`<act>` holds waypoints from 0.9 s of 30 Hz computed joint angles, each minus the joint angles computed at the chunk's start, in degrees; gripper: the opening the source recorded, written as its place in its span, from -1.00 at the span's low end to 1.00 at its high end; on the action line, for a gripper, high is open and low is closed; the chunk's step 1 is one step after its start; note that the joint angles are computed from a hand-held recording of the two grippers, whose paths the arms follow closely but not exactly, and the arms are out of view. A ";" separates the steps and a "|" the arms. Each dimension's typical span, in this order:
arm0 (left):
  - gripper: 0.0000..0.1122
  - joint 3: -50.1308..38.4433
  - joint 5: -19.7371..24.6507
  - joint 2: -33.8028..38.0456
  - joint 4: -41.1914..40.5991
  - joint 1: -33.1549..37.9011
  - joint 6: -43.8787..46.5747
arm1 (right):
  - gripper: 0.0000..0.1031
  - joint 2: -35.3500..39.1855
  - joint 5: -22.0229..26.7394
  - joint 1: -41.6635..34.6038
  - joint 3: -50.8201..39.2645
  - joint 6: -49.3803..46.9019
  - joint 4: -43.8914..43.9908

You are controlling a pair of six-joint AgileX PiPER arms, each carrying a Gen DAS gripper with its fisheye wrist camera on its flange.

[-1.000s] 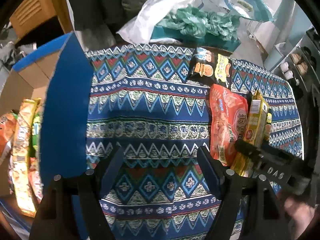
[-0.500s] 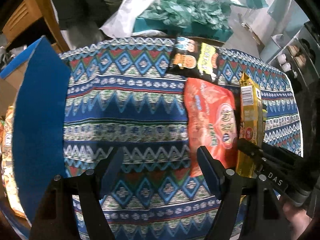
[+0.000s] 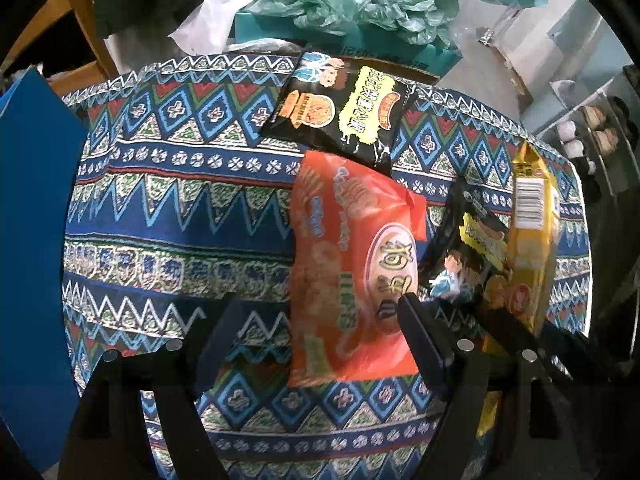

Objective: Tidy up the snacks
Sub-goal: 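Grasp the red-orange bag with the left gripper while the right grasps the gold bar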

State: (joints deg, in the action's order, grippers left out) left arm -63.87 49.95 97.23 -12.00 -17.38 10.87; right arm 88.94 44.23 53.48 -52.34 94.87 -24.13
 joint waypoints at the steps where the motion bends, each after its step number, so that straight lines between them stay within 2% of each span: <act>1: 0.44 -0.13 -0.60 0.42 0.43 -0.75 -1.35 | -0.41 -0.22 0.10 0.02 0.15 -0.11 -0.06; 10: 0.45 -3.00 -1.05 4.10 0.65 -3.87 -7.82 | -0.41 -1.49 1.53 0.44 1.47 0.27 -0.51; 14: 0.53 -4.35 -1.70 5.49 2.27 -6.25 -9.73 | -0.41 -1.98 0.19 -0.19 2.57 0.55 -0.40; 22: 0.54 -6.37 -2.49 11.01 4.43 -7.86 -14.57 | -0.41 -2.13 -0.36 -0.77 2.66 0.60 -0.56; 24: 0.56 -4.84 -5.20 10.26 3.97 -8.05 -13.91 | -0.41 -2.23 -0.63 -0.88 2.86 0.54 -0.48; 27: 0.52 -4.10 -6.71 10.13 4.69 -8.54 -13.68 | -0.41 -2.07 -1.00 -1.11 2.99 0.28 -0.17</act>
State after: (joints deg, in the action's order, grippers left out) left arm -67.97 43.24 107.35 -7.30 -25.92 -2.81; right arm 86.87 43.23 52.38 -49.35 95.15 -24.30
